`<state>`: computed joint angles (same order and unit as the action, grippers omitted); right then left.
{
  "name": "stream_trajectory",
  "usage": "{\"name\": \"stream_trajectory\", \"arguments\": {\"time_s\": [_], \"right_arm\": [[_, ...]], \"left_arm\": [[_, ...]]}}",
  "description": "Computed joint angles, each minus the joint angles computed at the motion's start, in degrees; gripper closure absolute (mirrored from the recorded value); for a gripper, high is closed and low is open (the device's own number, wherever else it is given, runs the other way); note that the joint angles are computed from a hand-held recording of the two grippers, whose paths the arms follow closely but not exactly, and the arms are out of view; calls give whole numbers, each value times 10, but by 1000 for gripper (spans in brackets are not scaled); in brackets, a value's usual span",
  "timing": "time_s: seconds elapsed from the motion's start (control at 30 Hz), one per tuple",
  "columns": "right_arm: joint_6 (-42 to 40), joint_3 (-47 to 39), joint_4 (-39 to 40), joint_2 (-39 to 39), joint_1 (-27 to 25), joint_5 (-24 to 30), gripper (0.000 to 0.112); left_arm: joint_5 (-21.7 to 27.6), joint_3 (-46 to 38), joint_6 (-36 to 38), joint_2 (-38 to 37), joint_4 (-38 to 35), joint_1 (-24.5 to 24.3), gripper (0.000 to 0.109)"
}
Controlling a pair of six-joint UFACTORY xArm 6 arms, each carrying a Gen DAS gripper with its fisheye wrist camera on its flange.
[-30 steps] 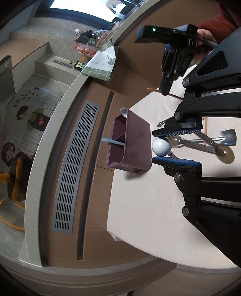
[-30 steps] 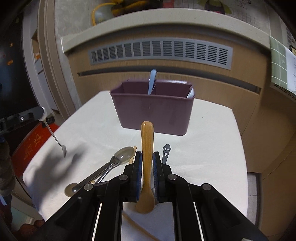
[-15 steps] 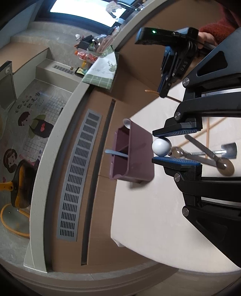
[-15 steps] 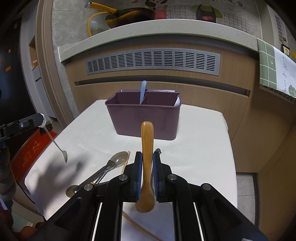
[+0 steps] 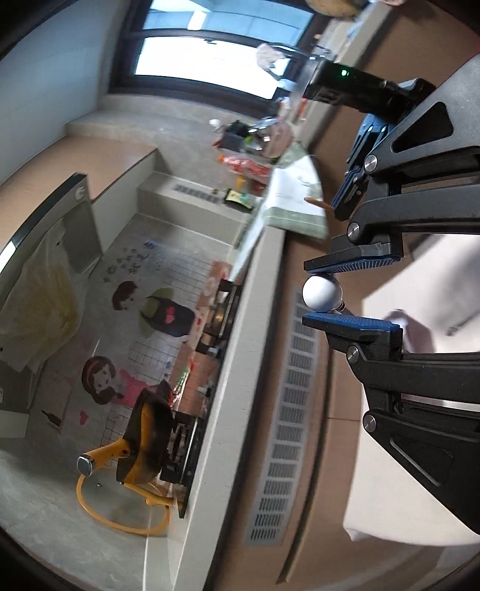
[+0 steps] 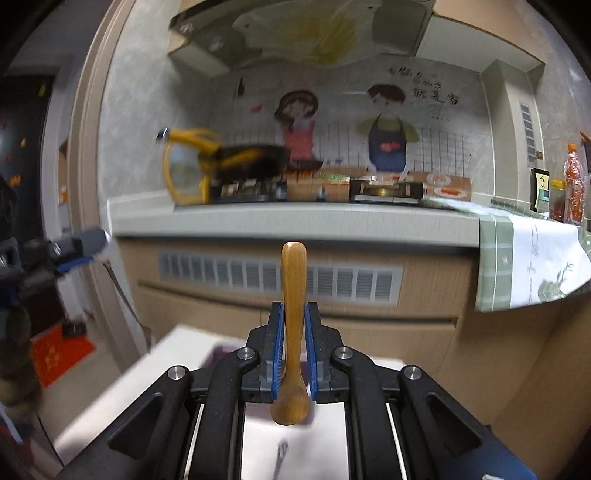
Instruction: Organize utensils
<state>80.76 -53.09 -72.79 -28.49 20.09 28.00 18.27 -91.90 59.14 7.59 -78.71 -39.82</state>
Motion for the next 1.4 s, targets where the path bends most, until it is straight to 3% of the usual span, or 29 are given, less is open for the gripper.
{"name": "stream_trajectory", "arguments": {"time_s": [0.17, 0.3, 0.63, 0.73, 0.77, 0.87, 0.93, 1.03, 1.17, 1.4], "right_arm": [[-6, -45, 2, 65, -30, -32, 103], [3, -73, 6, 126, -60, -76, 103], [18, -129, 14, 246, -93, -131, 102], [-35, -125, 80, 265, -106, -159, 96], [-47, -118, 97, 265, -111, -174, 95], [-15, -94, 62, 239, -108, -163, 95], [21, -72, 12, 206, -93, -121, 95], [23, -31, -2, 163, -73, -78, 95], [-6, 29, 32, 113, -47, -36, 95], [-110, 130, 169, 65, -20, -68, 95]], "left_arm": [[31, -103, -58, 97, 10, 25, 86], [50, -148, -94, 155, 23, 40, 86], [114, -250, -175, 273, 55, 65, 87], [145, -279, -197, 302, 65, 72, 74], [135, -274, -192, 301, 64, 70, 65], [83, -221, -131, 267, 24, 59, 58], [58, -180, -90, 238, -2, 54, 58], [1, -98, -55, 186, 1, 41, 57], [-39, 17, -78, 127, 57, 28, 57], [-89, 224, -140, 20, 146, 7, 57]]}}
